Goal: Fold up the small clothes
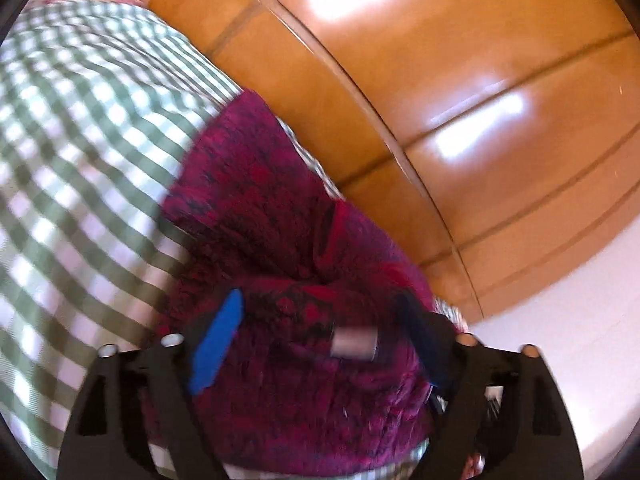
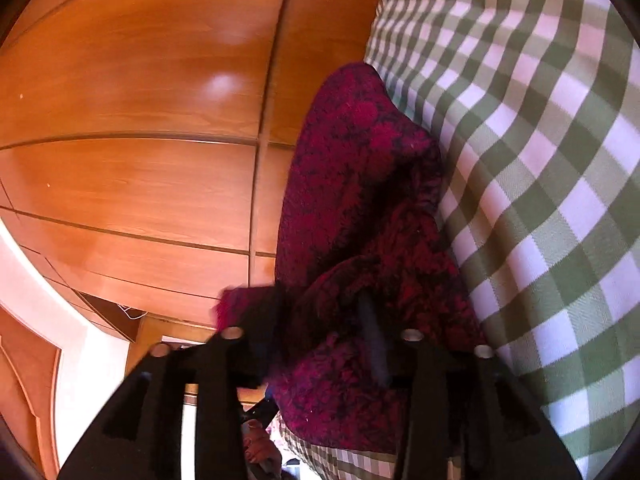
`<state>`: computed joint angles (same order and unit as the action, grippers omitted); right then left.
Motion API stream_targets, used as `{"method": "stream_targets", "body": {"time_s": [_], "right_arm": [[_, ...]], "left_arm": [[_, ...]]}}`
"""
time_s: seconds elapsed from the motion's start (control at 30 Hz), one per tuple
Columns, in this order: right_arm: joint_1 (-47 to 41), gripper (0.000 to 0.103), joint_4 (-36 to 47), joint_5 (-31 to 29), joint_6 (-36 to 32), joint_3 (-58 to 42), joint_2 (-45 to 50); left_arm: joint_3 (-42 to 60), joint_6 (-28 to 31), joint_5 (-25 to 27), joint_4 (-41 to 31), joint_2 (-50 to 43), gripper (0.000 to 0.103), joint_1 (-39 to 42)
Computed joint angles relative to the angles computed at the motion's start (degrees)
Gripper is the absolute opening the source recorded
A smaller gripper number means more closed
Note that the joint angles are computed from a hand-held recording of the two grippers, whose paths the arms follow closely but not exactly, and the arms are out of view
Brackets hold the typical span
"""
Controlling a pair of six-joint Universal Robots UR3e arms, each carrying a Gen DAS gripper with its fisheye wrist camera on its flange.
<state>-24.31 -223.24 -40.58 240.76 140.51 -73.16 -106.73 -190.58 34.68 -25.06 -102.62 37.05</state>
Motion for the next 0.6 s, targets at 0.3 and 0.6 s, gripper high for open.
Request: {"method": "stream_targets", "body": {"time_s": [0.3, 0.6], "right_arm": [[11.14, 0.071, 41.25, -25.54, -24.93, -8.60, -21.33], [23.66, 0.058, 49.03, -40.06, -34.65, -15.48, -15.25]], "left_arm": [[-2.10, 9.77, 13.83, -0.85, 4.35, 0.087, -3.77], [-7.23, 16.55, 25.77, 5.03, 4.43, 0.057, -10.77]]}}
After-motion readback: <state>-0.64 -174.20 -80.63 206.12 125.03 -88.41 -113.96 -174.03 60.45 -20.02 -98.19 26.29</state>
